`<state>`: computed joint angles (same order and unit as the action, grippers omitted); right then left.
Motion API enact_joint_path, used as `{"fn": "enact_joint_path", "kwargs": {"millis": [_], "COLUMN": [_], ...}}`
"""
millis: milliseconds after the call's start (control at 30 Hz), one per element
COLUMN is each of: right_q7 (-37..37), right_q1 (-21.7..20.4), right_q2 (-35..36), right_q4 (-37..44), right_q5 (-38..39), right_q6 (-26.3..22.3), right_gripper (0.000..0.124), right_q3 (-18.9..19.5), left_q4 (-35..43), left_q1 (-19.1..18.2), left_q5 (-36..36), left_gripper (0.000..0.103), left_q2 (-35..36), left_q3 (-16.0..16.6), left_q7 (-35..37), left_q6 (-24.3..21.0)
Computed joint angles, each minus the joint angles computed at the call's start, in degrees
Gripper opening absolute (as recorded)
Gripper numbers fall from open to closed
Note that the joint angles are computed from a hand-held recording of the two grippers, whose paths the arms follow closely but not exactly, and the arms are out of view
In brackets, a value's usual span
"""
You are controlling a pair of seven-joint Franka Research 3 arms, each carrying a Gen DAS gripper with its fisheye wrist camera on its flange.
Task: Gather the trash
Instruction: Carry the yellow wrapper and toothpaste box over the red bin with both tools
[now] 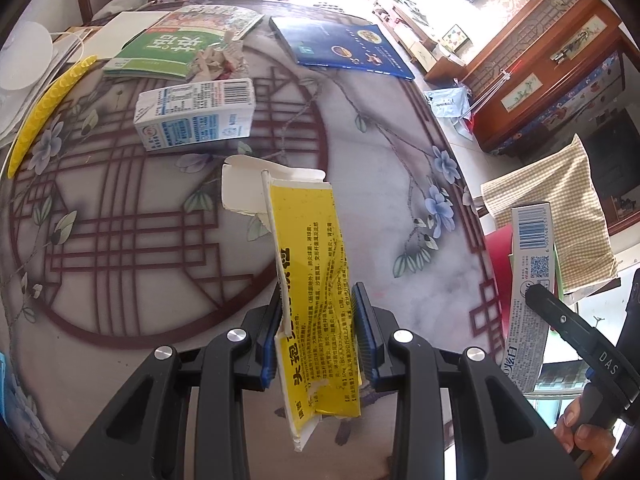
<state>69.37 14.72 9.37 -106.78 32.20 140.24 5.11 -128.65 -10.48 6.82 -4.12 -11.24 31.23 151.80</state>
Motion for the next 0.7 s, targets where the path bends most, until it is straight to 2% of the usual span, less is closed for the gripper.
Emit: {"fn": "enact_joint_path", "kwargs": {"millis": [700], "right_q7": [-5.6], "right_q1": [-4.2], "right_q2": [1.7], "right_q4": [3.4], "right_q5": [4.3], "right_q6": [-3.5], "right_gripper": [0.047], "right_q3": [-1.3], "left_q4": [9.4], "left_q1": [-2.3], "left_q5": [6.5], "left_gripper": [0.030], "left_q2": [6.4], "left_q3": [-1.3], "left_q7": [-6.6], "left_q6": [-4.0]}}
